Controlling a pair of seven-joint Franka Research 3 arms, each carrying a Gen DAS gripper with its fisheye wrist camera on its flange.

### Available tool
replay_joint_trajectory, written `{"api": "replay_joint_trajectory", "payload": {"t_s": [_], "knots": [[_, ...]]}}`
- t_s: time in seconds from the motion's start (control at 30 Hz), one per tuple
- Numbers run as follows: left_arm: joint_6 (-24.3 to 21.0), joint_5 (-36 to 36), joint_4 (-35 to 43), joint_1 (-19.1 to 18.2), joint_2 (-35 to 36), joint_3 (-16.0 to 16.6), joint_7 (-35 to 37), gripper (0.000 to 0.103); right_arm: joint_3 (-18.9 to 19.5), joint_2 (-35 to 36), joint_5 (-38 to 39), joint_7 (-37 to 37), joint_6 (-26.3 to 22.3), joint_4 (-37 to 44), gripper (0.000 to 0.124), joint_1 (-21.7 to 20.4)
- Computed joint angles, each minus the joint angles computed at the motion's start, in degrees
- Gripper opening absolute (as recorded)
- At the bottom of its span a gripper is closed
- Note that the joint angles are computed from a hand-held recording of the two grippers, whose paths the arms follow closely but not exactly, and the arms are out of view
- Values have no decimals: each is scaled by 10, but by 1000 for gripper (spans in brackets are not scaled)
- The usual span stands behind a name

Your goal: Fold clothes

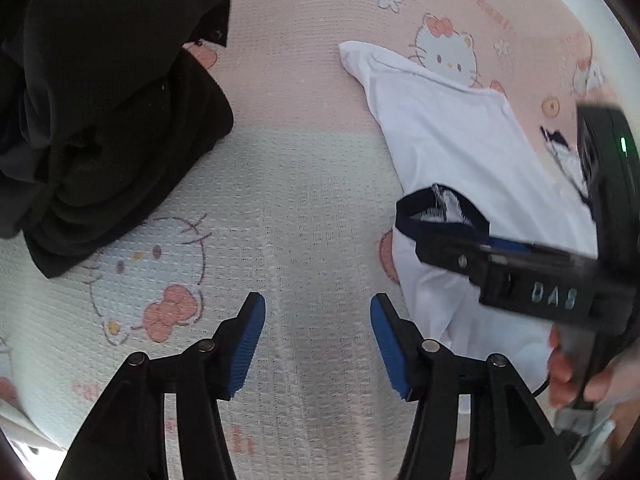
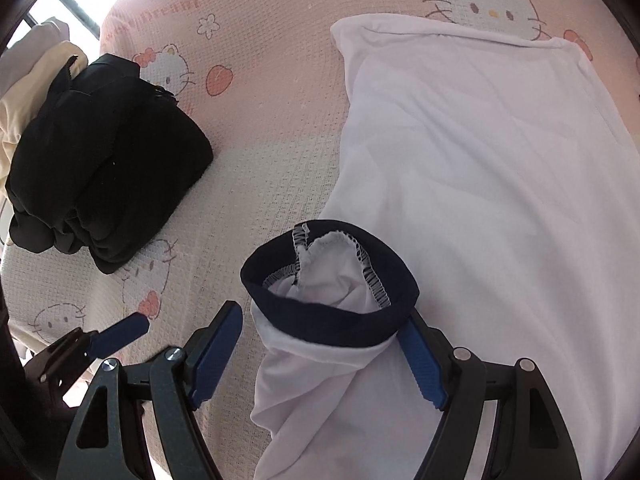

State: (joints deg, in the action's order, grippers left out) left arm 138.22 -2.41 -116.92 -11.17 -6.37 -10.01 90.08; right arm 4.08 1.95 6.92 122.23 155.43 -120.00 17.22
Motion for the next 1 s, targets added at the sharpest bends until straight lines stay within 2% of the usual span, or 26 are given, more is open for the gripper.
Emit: {"api": "replay_joint_trajectory", "payload": {"t_s": [0.1, 0.2, 0.23, 0.27, 0.33, 0.37, 0.4, 0.43, 0.57, 0.6, 0.7, 0.8, 0.93, 1.0], "knots": [[4, 44, -8, -3, -3, -10, -12, 52, -2, -2, -57, 45, -1, 1, 77, 3], [-3, 33, -6, -10, 0, -10, -3, 52, -5, -5, -129, 100, 0, -3, 77, 5], [-6, 28, -5, -11, 1, -10, 1, 52, -4, -6, -124, 94, 0, -6, 71, 4], [-7, 27, -3, -13, 3, -11, 3, 52, -3, -7, -114, 89, 0, -8, 57, 3], [-10, 29, -2, -16, 6, -14, 8, 52, -3, -11, -131, 117, -2, -13, 43, 2], [-11, 31, -1, -17, 7, -15, 9, 52, -4, -20, -141, 139, 14, -25, 28, 0], [-12, 33, -1, -19, 8, -16, 10, 52, -3, -28, -152, 163, 30, -37, 23, -2], [-13, 35, 0, -20, 9, -16, 11, 52, -2, -35, -138, 167, 50, -49, 20, -5], [-14, 48, 2, -23, 11, -20, 9, 52, -5, -47, 84, 9, 86, -68, 10, 5], [-14, 49, 2, -24, 10, -20, 11, 52, -3, -48, 108, -7, 88, -69, 10, 5], [-13, 35, 2, -27, 9, -19, 21, 52, -1, -48, 166, -56, 96, -65, 10, 6], [-12, -11, 2, -31, 8, -14, 48, 52, -3, -51, 237, -114, 93, -59, 10, 9], [-5, -57, 2, -35, 10, -13, 74, 52, -5, -58, 282, -154, 98, -61, 10, 6], [-3, -66, 3, -36, 14, -15, 75, 52, -5, -58, 264, -145, 86, -59, 10, 0]]}}
